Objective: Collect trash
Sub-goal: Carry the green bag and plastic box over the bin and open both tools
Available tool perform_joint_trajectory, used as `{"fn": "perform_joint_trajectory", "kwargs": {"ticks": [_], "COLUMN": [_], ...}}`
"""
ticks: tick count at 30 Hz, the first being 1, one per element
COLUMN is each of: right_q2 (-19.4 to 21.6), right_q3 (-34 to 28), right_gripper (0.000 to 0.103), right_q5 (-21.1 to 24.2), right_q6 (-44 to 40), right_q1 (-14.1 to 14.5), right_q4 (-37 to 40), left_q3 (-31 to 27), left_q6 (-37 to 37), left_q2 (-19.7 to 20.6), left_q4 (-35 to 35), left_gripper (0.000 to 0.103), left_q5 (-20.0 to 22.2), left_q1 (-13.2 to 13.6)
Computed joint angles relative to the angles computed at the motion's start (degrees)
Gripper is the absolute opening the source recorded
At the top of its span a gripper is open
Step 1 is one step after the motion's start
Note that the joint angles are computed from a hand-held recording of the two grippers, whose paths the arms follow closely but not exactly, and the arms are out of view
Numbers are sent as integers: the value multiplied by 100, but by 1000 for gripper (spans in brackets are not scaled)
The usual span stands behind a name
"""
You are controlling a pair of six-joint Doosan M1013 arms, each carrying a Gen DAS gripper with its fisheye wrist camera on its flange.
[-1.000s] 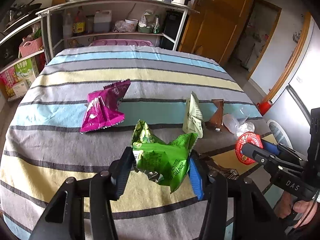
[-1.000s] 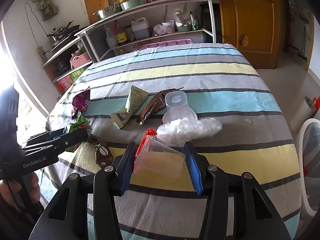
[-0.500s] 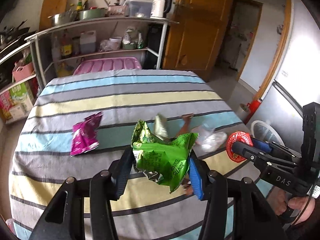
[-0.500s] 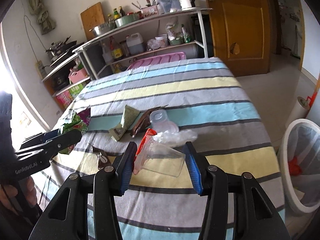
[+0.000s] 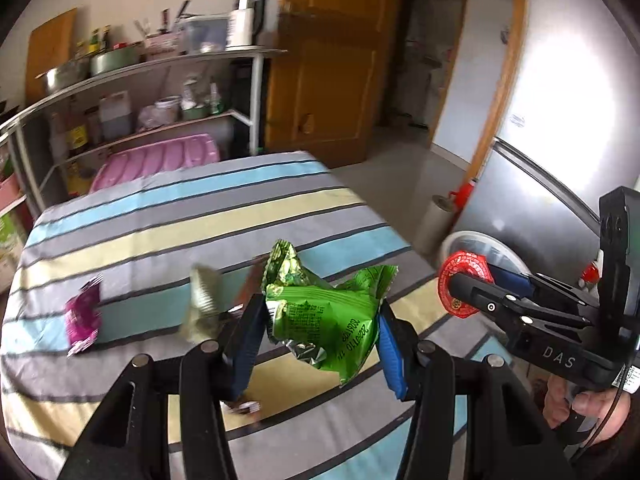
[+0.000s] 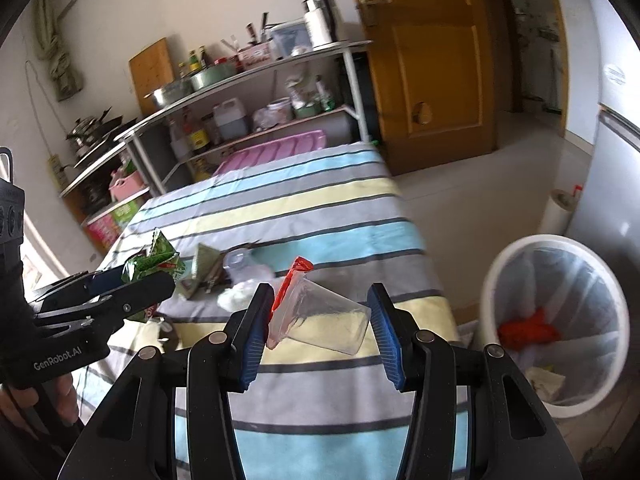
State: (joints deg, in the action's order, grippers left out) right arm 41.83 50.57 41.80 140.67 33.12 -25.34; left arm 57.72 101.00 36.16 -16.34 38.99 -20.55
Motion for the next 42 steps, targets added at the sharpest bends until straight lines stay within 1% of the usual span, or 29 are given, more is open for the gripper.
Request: {"fn": "perform_joint_trajectory", "kwargs": {"ticks": [7, 12, 14, 16, 20, 21, 24, 26, 29, 32, 36, 40, 42], "right_q2": [-378, -659, -762, -847, -978, -1015, -1070, -1086, -1098, -1093, -1038, -1018, -998], "right_q3": [589, 1031, 1191, 1326, 1554, 1629, 1754, 1834, 1942, 2011, 2027, 2075, 2074], "right_gripper": [50, 50, 50, 50, 50, 50, 50, 50, 50, 50, 50, 50, 50], "right_q5": [2, 43, 160, 267, 416, 456, 570, 627, 605, 637, 781, 803, 854], "right_q6": [831, 1460, 1681, 1833, 2060, 2123, 2141, 2115, 2048, 1945, 1773, 1634, 1623], "right_q1": [-83, -169, -210, -249, -344, -381, -472, -531, -629, -701, -784, -862, -884], "right_q4": [-629, -1060, -1231, -1355, -1451, -1465, -1370, -1306, -1083, -906, -726, -501, -473], "left_q3": [-367, -803, -987, -1257, -1618, -1749, -2107, -2309, -2723, -2882, -3384, -3701, -3789], "left_q6": [418, 761, 862, 881, 936, 921, 886, 923, 815, 797, 637, 519, 491], "left_q2": [189, 436, 541, 697, 915, 991, 1207, 1336, 1596, 1719, 2020, 2211, 2271], "left_q4": [-273, -537, -568, -586, -598, -590, -590, -530, -492, -376, -217, -123, -65], "left_gripper": [54, 54, 54, 54, 55, 55, 55, 56, 56, 56, 57, 57, 61], "left_q5": [191, 536, 651, 864, 1121, 1243, 1554, 1664, 2045, 2173, 2587, 2840, 2913], "left_q1": [-221, -405, -475, -546, -683, -714, -818, -879, -955, -1021, -1090, -1114, -1131]}}
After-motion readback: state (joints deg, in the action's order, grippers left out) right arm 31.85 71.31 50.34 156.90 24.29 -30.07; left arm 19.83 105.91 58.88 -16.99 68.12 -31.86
